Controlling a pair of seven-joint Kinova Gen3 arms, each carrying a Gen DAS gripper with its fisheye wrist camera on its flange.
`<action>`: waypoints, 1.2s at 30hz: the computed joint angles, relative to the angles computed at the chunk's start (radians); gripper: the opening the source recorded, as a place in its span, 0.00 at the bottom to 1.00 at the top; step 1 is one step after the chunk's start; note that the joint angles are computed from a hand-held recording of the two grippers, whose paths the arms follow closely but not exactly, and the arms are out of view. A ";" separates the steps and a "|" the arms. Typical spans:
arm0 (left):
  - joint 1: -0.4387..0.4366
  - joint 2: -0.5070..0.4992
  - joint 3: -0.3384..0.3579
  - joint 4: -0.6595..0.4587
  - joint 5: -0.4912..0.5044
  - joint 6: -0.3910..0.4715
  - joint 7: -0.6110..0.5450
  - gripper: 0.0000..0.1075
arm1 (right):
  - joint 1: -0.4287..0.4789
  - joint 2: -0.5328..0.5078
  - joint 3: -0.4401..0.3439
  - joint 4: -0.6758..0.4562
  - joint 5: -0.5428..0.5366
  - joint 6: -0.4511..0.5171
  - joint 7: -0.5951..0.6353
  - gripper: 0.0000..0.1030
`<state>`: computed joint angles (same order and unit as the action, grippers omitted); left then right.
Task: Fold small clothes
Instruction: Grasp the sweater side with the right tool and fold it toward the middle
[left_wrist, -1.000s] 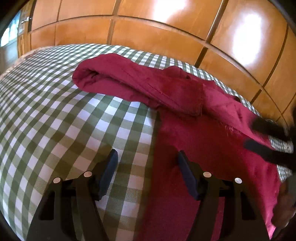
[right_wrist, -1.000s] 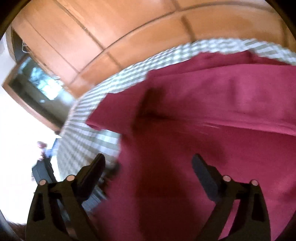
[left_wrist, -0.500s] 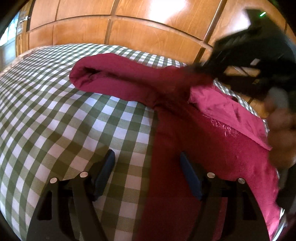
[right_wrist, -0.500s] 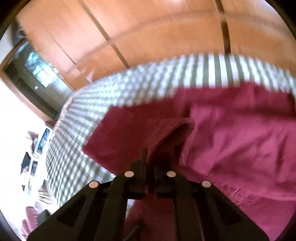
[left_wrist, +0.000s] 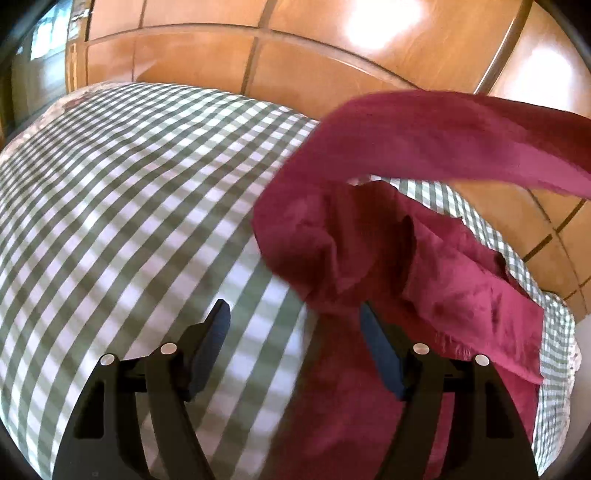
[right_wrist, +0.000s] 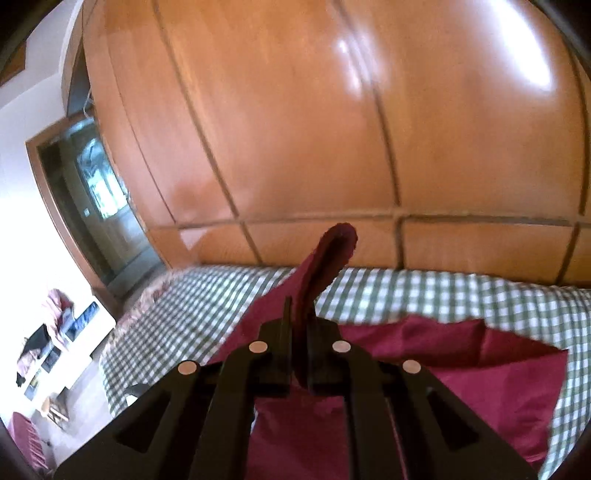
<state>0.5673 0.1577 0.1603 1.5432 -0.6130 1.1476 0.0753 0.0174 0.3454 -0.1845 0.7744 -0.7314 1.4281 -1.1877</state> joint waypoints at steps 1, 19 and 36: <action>-0.014 0.030 0.009 -0.035 0.004 0.022 -0.034 0.66 | 0.025 0.002 0.005 -0.004 -0.008 0.007 0.014 0.05; 0.039 0.124 -0.048 -0.109 0.058 0.123 -0.192 0.60 | 0.162 0.027 0.133 0.373 0.230 -0.111 -0.084 0.05; 0.137 0.057 0.017 -0.101 -0.121 0.095 -0.193 0.60 | 0.113 0.054 0.156 0.285 0.369 -0.153 -0.116 0.26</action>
<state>0.7039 0.2144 0.1775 1.4423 -0.7335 1.2426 -0.1180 0.1306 0.3993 -0.0284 1.0593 -0.3627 1.2753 -1.3039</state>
